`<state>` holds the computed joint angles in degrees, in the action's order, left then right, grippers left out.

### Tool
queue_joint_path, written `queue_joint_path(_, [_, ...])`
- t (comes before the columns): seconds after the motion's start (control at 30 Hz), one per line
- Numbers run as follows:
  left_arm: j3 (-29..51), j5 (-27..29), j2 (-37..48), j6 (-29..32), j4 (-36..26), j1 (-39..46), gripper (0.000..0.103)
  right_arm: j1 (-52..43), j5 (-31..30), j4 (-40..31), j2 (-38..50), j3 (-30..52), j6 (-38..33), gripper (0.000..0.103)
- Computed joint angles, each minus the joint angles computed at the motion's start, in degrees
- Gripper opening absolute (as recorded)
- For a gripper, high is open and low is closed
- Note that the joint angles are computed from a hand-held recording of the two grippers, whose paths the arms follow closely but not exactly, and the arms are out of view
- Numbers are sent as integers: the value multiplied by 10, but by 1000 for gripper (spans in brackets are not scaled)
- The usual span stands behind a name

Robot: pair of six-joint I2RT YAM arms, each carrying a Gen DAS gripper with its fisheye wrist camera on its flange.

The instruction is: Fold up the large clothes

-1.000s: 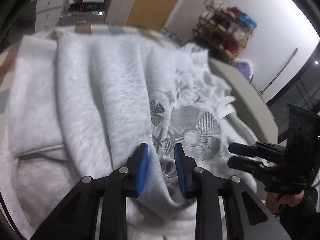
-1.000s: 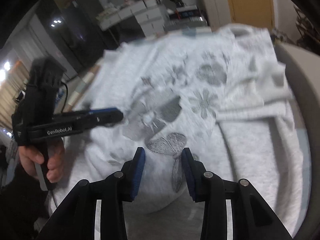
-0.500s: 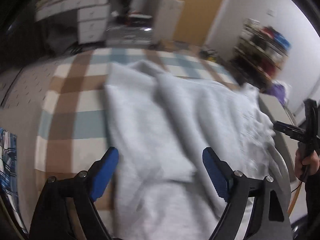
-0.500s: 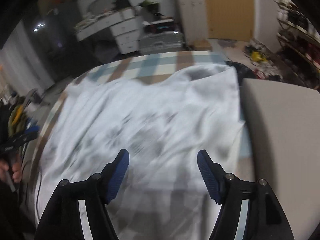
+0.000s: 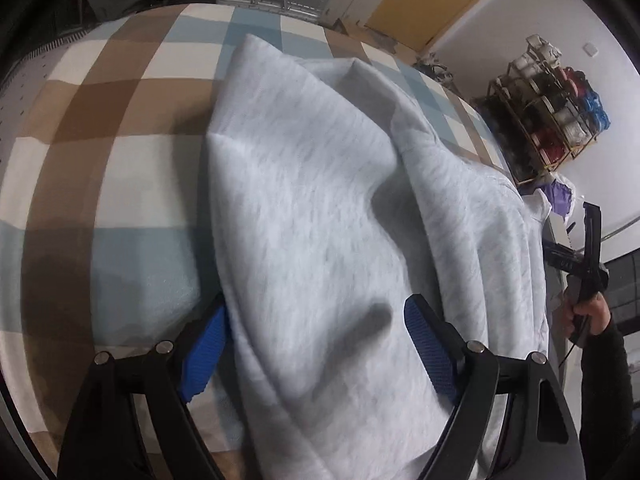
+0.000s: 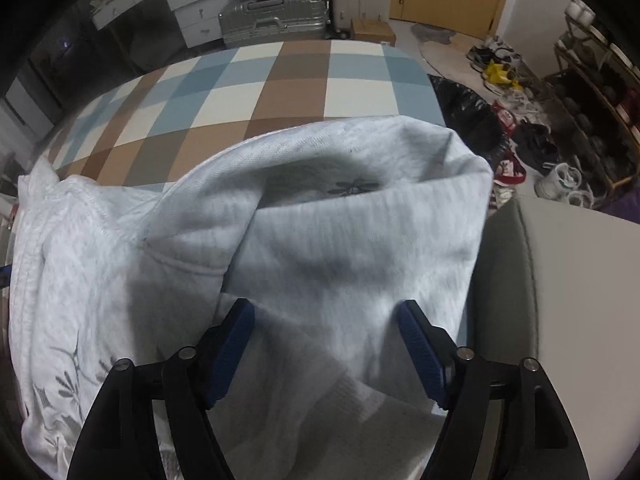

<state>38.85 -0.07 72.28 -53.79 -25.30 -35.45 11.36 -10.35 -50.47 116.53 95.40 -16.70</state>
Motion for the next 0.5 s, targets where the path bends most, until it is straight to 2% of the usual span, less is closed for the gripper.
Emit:
queue_joint_path(0.07, [42, -42, 34, 5, -45, -29, 57, 7, 8, -8, 34, 42, -9, 76])
queue_joint_path(0.1, [53, -40, 38, 19, -58, -34, 34, 11, 13, -11, 36, 47, -17, 73])
queue_joint_path(0.13, [61, -40, 44, 26, -59, -40, 27, 14, 9, -14, 41, 55, -27, 58])
queue_joint_path(0.17, [74, -51, 48, 39, -82, -37, 25, 16, -7, -22, 49, 68, -41, 34])
queue_joint_path(0.23, [103, -74, 69, 47, -117, -43, 15, 25, -37, -31, 51, 73, -67, 4])
queue_joint_path(0.3, [129, -112, 86, 69, -159, -52, 13, 51, -7, 8, 35, 42, -72, 4])
queue_joint_path(0.37, [146, -139, 105, 83, -176, -55, 13, 58, -10, -7, 59, 79, -46, 5])
queue_joint_path(0.5, [136, -115, 102, 118, -154, 13, 13, 60, -44, -49, 125, 181, -10, 5])
